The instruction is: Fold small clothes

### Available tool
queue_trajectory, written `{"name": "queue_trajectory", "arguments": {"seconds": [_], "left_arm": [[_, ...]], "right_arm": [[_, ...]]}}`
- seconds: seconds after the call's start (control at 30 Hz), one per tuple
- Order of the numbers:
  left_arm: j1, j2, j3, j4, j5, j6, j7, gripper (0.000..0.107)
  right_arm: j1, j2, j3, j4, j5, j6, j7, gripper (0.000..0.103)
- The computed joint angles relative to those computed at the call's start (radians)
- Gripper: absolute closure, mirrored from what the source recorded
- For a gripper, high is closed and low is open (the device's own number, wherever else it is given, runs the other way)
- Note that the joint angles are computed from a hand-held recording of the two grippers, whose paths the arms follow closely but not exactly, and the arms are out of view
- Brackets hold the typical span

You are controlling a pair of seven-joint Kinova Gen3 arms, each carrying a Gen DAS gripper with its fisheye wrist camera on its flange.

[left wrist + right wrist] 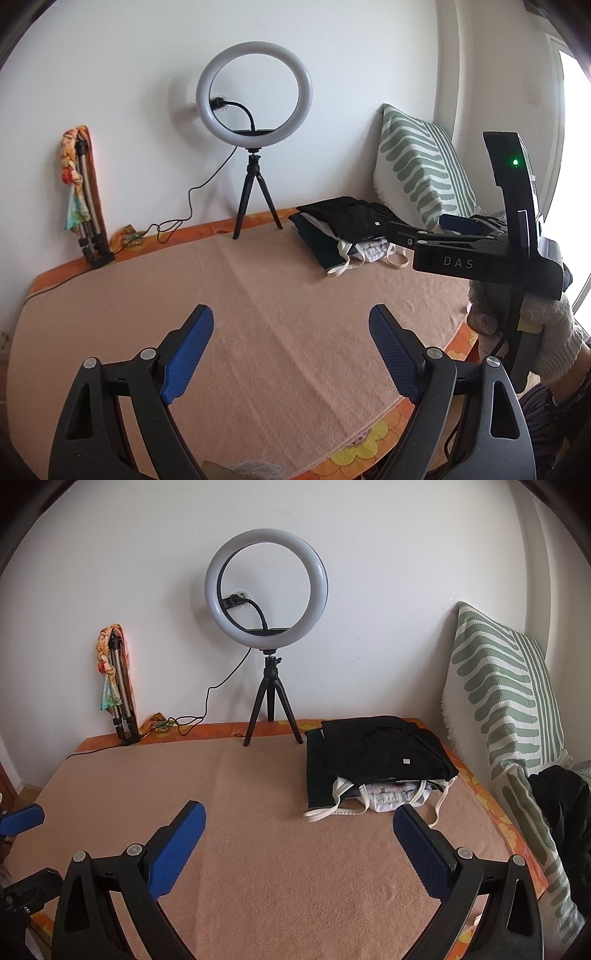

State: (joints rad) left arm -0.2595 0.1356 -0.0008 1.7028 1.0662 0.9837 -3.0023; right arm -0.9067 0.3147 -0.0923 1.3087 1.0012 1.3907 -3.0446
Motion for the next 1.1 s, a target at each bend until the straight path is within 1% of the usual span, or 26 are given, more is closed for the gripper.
{"name": "queue_trajectory", "arguments": {"seconds": [0.07,0.13,0.23,0.3,0.43,0.57,0.83,1.1], "left_arm": [[-0.005,-0.001,-0.003,0.013,0.008,-0.006,-0.024,0.020],[-0.006,-0.005,-0.005,0.032,0.020,-0.030,-0.051,0.019],[-0.006,-0.006,-0.008,0.058,0.045,-0.067,-0.077,0.011],[-0.013,-0.005,-0.011,0.074,0.072,-0.074,-0.101,0.010],[-0.007,0.005,-0.009,0.066,0.051,-0.097,-0.092,0.009],[-0.005,0.010,-0.005,0.063,0.029,-0.113,-0.068,0.009],[-0.011,0.012,-0.001,0.069,0.020,-0.126,-0.067,0.009],[-0.018,0.011,-0.001,0.072,0.026,-0.127,-0.075,0.009]], "right_arm": [[-0.014,0.012,0.000,0.000,0.011,0.007,-0.027,0.000],[-0.027,0.023,0.003,-0.002,0.023,0.014,-0.043,0.000],[-0.040,0.038,0.008,-0.003,0.039,0.019,-0.049,0.000],[-0.050,0.047,0.014,-0.004,0.049,0.026,-0.062,0.000],[-0.064,0.053,0.021,0.006,0.068,0.028,-0.109,0.000],[-0.073,0.065,0.023,0.003,0.087,0.036,-0.091,0.000],[-0.069,0.063,0.024,0.012,0.091,0.012,-0.101,0.000],[-0.074,0.070,0.028,0.006,0.092,0.018,-0.102,0.000]]}}
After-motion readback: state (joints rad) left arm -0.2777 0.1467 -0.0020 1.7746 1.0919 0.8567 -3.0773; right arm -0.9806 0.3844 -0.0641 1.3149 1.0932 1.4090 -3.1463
